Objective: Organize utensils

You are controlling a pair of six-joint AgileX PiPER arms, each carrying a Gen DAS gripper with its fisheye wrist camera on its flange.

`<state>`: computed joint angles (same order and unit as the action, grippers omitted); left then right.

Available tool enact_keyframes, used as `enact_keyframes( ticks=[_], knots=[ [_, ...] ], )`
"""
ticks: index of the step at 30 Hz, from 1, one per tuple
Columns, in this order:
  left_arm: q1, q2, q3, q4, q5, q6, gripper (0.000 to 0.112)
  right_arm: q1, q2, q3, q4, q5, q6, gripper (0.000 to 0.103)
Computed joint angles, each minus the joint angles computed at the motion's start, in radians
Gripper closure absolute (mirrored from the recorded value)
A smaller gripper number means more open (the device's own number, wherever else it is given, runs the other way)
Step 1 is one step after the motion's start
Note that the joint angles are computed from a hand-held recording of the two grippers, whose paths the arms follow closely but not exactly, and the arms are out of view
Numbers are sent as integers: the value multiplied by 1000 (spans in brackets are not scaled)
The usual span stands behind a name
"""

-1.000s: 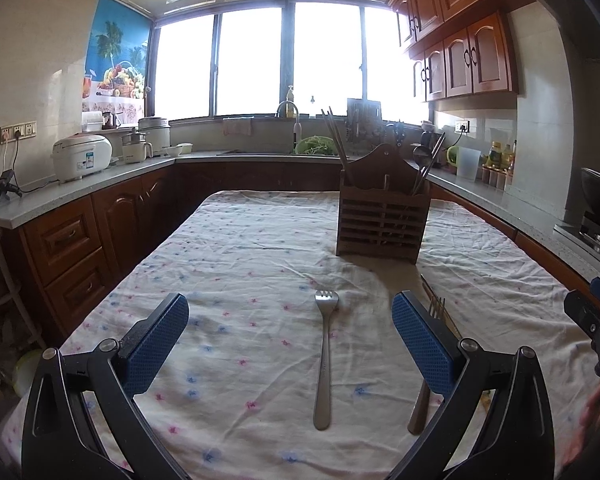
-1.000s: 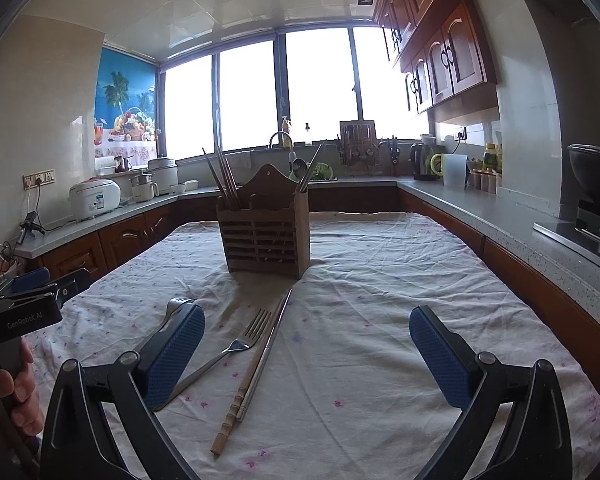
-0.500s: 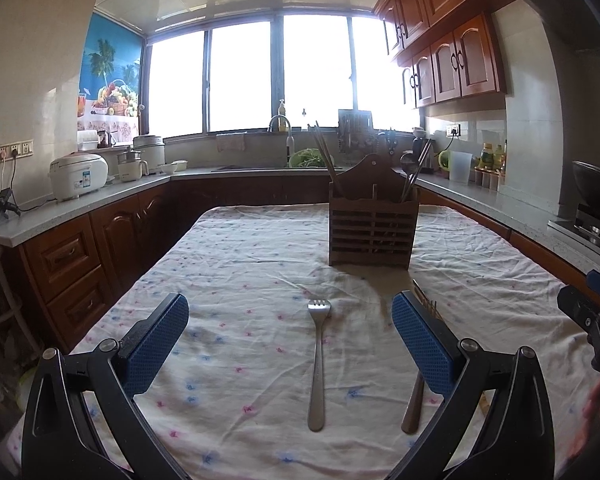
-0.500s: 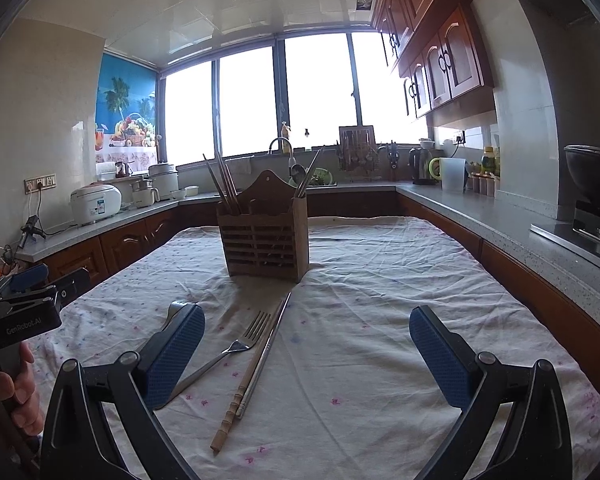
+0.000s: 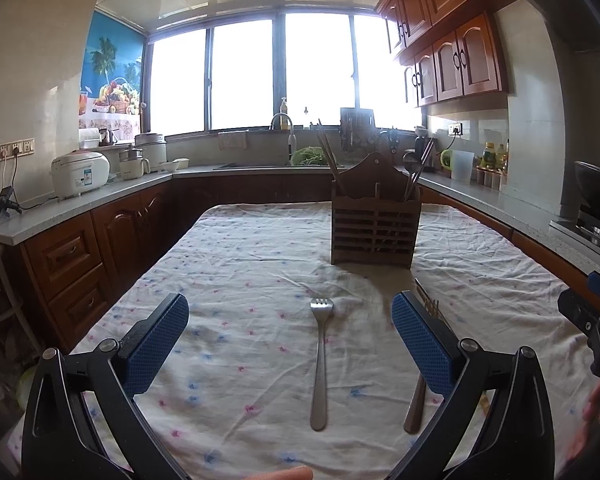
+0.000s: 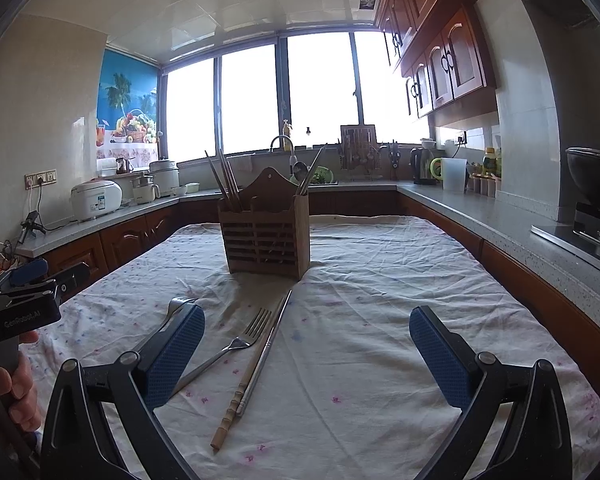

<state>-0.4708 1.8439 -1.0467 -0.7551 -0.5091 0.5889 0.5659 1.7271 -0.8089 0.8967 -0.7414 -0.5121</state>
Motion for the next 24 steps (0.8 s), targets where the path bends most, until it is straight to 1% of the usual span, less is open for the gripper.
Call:
enact_keyframes(
  ticks=[24],
  knots=[
    [-2,-3,1,21,1,-1,9,7,4,-6,-15,-5,7,0]
  ],
)
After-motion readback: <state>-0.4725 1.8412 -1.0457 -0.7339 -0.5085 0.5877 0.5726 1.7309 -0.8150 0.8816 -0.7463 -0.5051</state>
